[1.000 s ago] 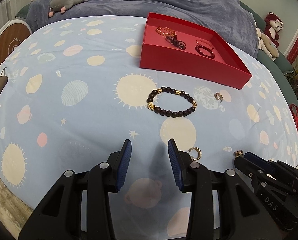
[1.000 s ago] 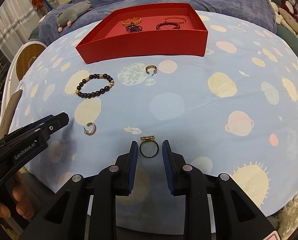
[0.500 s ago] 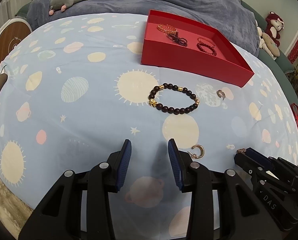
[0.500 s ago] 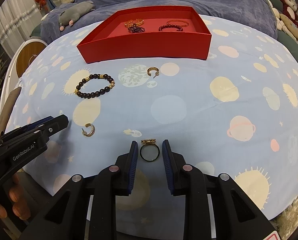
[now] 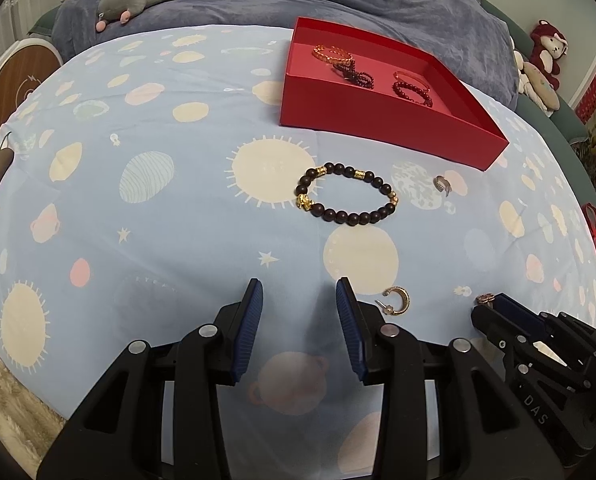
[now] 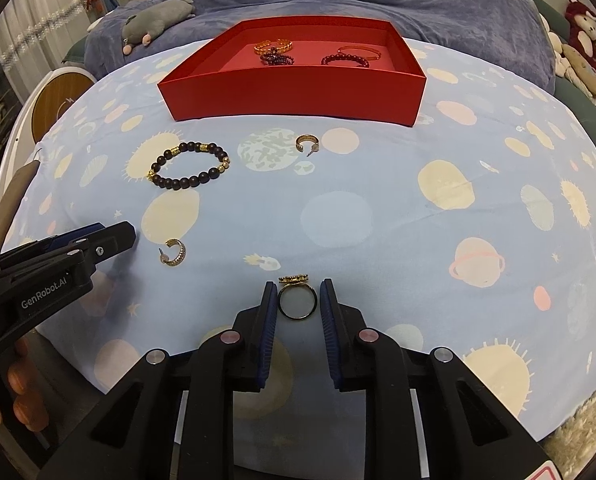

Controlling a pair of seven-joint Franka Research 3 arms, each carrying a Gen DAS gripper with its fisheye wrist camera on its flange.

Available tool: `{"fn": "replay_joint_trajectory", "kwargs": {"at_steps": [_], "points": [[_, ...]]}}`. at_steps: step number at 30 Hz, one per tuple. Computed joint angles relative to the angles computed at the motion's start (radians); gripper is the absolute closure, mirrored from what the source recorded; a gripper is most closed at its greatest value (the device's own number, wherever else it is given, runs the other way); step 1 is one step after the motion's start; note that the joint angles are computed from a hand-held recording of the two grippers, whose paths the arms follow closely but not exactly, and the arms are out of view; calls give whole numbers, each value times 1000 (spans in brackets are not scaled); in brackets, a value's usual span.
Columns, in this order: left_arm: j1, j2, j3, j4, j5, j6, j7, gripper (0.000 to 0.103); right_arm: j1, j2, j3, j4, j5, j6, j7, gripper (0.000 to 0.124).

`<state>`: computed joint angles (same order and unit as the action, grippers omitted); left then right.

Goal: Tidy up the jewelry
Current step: 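Move the right gripper to the gold ring and close on it, then grasp the black bead bracelet with gold beads with the left gripper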

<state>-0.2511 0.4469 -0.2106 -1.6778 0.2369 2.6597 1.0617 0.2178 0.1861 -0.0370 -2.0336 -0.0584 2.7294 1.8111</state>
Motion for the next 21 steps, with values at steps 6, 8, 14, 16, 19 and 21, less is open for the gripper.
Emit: {"fn": "replay_joint_trajectory", "kwargs": {"at_steps": [6,8,14,16,19,21], "points": [[0,23,8,44,-6,-10,-19,65,-1,-10,0,-11,-1,-1,2,105],[-2,40,13,73,-5,-16,-30,62,-4,-12,2,-13,7,-3,-2,105],[-18,123,23,205,12,-51,-26,62,-12,-13,8,-13,36,-1,-13,105],[-27,158,27,260,17,-72,-25,62,-14,-14,9,-13,47,0,-15,105],[-37,199,32,320,20,-90,-21,62,-17,-14,10,-11,64,3,-19,105],[-45,221,36,350,27,-101,-15,64,-19,-11,11,-5,72,1,-22,105]]}}
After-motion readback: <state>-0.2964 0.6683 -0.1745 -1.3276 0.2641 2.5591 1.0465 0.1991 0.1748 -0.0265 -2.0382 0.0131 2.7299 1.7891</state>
